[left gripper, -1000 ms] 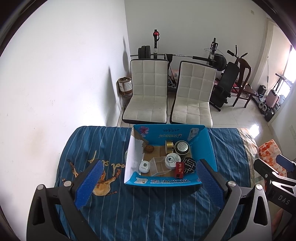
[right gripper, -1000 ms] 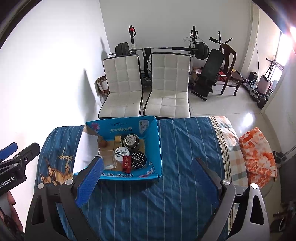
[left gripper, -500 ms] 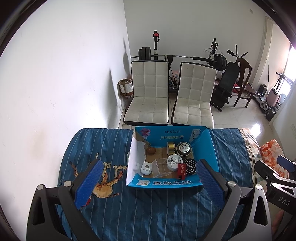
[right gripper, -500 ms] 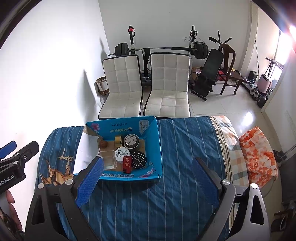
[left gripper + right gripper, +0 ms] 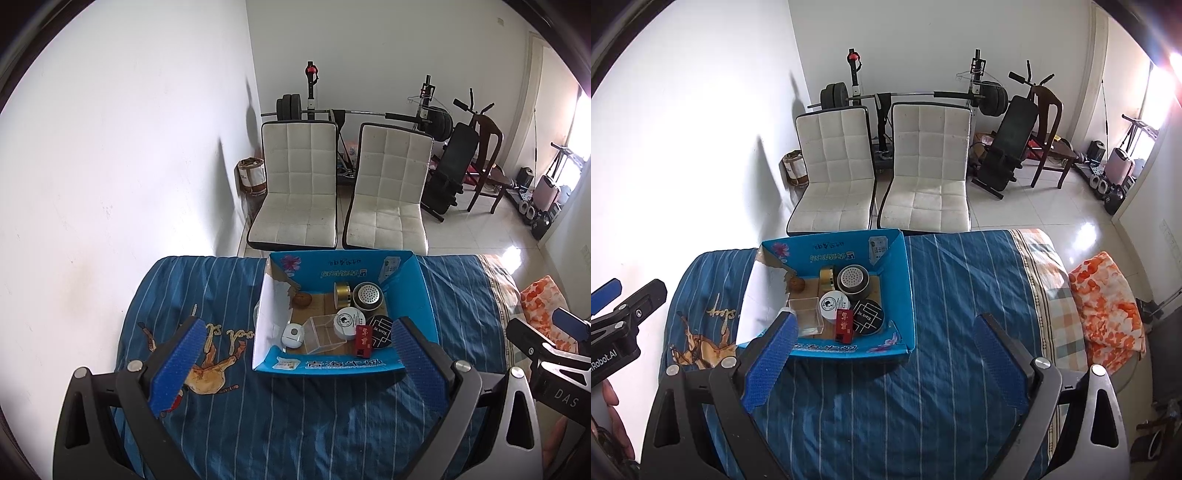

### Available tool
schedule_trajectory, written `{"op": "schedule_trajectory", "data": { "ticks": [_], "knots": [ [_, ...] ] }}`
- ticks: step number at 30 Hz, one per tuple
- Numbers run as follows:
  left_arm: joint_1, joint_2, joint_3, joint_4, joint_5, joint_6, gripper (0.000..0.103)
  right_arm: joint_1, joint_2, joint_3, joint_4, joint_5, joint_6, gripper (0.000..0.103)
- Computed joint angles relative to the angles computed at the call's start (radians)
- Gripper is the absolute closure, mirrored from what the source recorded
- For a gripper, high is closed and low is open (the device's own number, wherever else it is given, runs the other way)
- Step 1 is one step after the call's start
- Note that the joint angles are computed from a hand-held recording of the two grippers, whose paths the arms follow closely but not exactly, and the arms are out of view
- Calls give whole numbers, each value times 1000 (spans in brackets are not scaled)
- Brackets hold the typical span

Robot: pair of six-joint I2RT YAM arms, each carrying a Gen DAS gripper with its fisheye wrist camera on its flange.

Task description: Organize rigid objects

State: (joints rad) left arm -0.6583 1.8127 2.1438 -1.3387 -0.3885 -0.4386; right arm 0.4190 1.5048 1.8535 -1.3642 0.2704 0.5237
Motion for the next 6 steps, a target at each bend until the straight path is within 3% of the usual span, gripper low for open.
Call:
{"op": "schedule_trajectory", "data": {
  "ticks": [6],
  "knots": [
    [-2, -14, -43, 14, 19, -10, 0, 4, -7, -14, 4, 7, -1, 5]
  ]
}}
